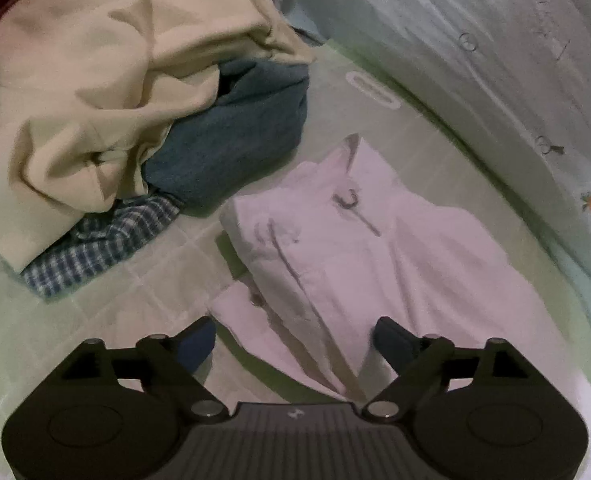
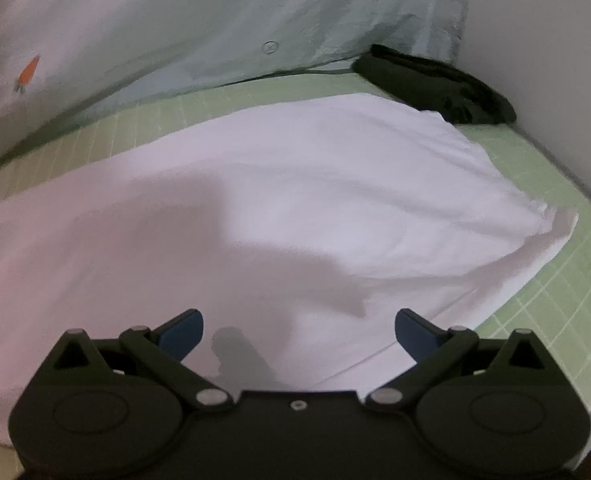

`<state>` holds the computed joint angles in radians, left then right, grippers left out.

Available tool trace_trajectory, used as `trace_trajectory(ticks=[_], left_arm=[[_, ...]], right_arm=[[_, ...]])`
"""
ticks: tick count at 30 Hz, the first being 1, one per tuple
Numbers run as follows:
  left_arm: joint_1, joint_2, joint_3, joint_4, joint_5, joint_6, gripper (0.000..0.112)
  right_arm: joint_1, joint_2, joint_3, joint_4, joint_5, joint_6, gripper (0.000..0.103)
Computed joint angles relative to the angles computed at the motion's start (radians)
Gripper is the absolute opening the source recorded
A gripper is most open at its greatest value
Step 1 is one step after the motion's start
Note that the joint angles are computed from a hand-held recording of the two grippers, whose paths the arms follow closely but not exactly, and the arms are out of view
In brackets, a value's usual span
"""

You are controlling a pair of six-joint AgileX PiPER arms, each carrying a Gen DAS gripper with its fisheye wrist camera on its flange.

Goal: Fold clothes
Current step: 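Move the left gripper to the trouser waistband and pinch it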

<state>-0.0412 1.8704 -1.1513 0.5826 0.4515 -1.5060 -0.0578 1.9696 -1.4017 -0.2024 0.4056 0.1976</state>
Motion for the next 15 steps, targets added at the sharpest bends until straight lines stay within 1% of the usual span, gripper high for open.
trace_trajectory(ticks=[2,4,6,8,10,11,13,14,15], left_arm=[[0.034,0.005,0.023,-0.017,-0.063,0.018,0.091],[0.062,0.016,0.03,-0.075,-0.109,0.086,0.091],[0.08,0.03,0.025,-0.115,-0.129,0.137,0.092],[0.095,0.043,0.018,-0.146,-0.15,0.171,0.092],[0.109,0.052,0.013,-0.164,-0.173,0.192,0.09],[0.115,0.056,0.01,-0.174,-0.185,0.203,0.087],[0.125,0.064,0.007,-0.143,-0.207,0.181,0.065],[0.134,0.067,0.002,-0.169,-0.213,0.205,0.053],[0.144,0.066,0.002,-0.232,-0.23,0.257,0.034]], right_arm=[[0.029,0.004,-0.004,-0.104,0.014,0.094,0.103],[0.042,0.008,-0.011,-0.127,0.036,0.149,0.103],[0.048,0.018,-0.026,-0.12,0.054,0.176,0.103],[0.063,0.019,-0.025,-0.149,0.072,0.211,0.103],[0.072,0.017,-0.022,-0.162,0.086,0.215,0.103],[0.075,0.013,-0.015,-0.18,0.087,0.235,0.103],[0.071,0.02,-0.016,-0.196,0.09,0.266,0.103],[0.069,0.023,-0.017,-0.204,0.092,0.281,0.103],[0.066,0.027,-0.019,-0.21,0.093,0.295,0.103]])
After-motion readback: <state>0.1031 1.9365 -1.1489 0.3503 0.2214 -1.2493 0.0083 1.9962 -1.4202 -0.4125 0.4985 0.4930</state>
